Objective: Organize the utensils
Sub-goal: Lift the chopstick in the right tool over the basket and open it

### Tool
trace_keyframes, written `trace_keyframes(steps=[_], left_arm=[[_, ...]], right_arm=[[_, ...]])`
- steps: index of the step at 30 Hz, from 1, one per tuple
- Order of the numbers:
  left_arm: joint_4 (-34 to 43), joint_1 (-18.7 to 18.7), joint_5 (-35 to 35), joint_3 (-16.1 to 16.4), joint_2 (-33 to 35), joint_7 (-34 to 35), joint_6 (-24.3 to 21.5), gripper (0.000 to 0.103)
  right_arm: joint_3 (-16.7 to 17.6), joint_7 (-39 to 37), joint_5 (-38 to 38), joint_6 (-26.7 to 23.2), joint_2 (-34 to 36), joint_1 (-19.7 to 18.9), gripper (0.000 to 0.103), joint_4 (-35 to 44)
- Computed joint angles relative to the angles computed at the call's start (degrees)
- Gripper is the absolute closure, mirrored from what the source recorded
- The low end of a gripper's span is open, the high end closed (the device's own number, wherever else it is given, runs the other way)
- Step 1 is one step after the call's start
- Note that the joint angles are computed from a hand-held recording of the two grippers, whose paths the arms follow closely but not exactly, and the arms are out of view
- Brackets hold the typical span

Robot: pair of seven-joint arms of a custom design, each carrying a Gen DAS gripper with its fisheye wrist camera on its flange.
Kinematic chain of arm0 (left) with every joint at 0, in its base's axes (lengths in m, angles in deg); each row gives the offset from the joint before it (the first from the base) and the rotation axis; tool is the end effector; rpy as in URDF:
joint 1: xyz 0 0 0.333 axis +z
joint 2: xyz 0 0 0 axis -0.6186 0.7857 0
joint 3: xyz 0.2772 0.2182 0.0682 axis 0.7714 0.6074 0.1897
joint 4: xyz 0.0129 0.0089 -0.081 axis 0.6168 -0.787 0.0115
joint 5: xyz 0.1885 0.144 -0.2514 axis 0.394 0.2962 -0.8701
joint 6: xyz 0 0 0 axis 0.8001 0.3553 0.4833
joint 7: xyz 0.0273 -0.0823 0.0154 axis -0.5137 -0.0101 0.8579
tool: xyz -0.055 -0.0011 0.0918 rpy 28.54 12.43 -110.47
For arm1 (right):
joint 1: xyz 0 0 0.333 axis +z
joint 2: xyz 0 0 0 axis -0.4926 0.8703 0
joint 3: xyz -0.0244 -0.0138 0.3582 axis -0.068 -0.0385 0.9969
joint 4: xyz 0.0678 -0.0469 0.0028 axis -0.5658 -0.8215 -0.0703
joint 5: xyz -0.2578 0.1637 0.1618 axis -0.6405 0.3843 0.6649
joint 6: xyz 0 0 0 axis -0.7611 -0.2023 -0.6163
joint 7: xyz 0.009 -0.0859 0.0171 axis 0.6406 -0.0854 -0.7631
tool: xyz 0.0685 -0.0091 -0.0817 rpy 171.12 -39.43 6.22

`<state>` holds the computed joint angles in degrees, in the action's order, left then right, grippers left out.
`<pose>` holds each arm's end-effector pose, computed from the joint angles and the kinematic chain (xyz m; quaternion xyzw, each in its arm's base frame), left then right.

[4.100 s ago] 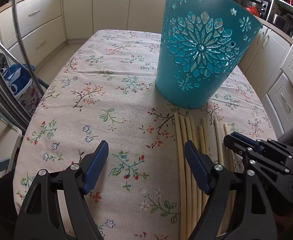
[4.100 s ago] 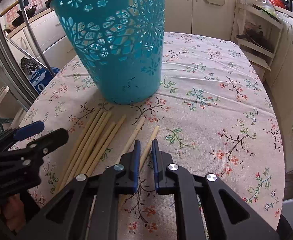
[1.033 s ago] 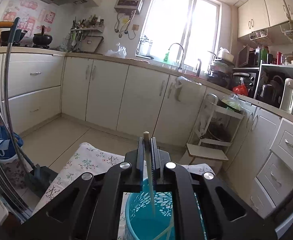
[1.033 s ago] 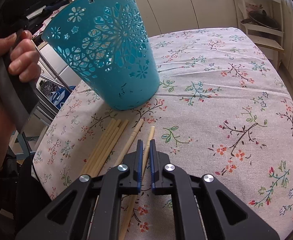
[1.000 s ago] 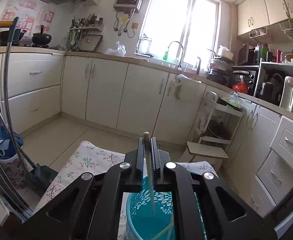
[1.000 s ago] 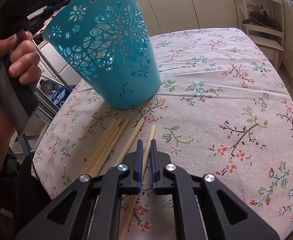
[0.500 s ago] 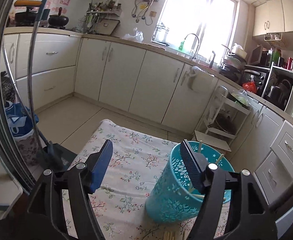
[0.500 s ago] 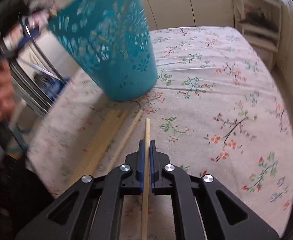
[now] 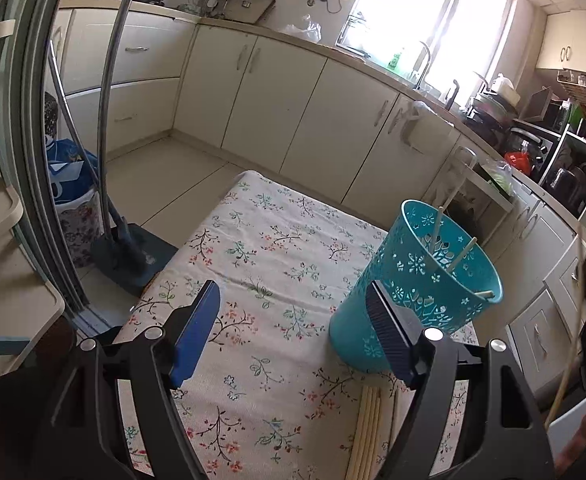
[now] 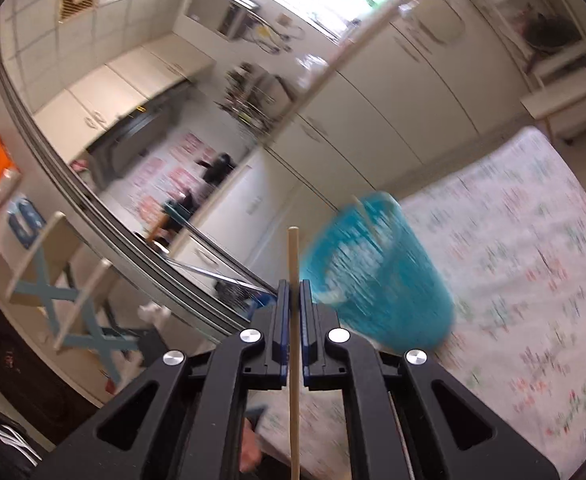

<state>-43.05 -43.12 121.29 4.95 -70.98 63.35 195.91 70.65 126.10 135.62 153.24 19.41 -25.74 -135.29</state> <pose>0.5840 -0.0679 0.5577 -0.7527 0.4608 -0.3951 0.2551 0.6403 0.1183 0.6249 -0.5748 0.5212 0.0956 0.6235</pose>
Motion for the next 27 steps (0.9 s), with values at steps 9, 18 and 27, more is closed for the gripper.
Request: trace_keyframes(steps=[9, 18, 27], left_arm=[[-3.15, 1.21, -6.97, -2.38, -1.11, 6.08, 0.51, 0.031], [-3.68, 0.61, -4.4, -2.03, -1.88, 5.31, 0.68, 0.03], [-4.45, 1.33, -5.85, -2.69, -2.41, 6.25, -0.63, 0.029]], right_arm=[[0.35, 5.75, -11.49, 23.2, 14.12, 8.29, 0.097, 27.36], [-8.73, 23.37, -37.07, 34.21, 20.86, 17.66, 0.096, 27.32], [8.3, 11.84, -32.41, 42.27, 9.97, 7.23, 0.058, 9.05]])
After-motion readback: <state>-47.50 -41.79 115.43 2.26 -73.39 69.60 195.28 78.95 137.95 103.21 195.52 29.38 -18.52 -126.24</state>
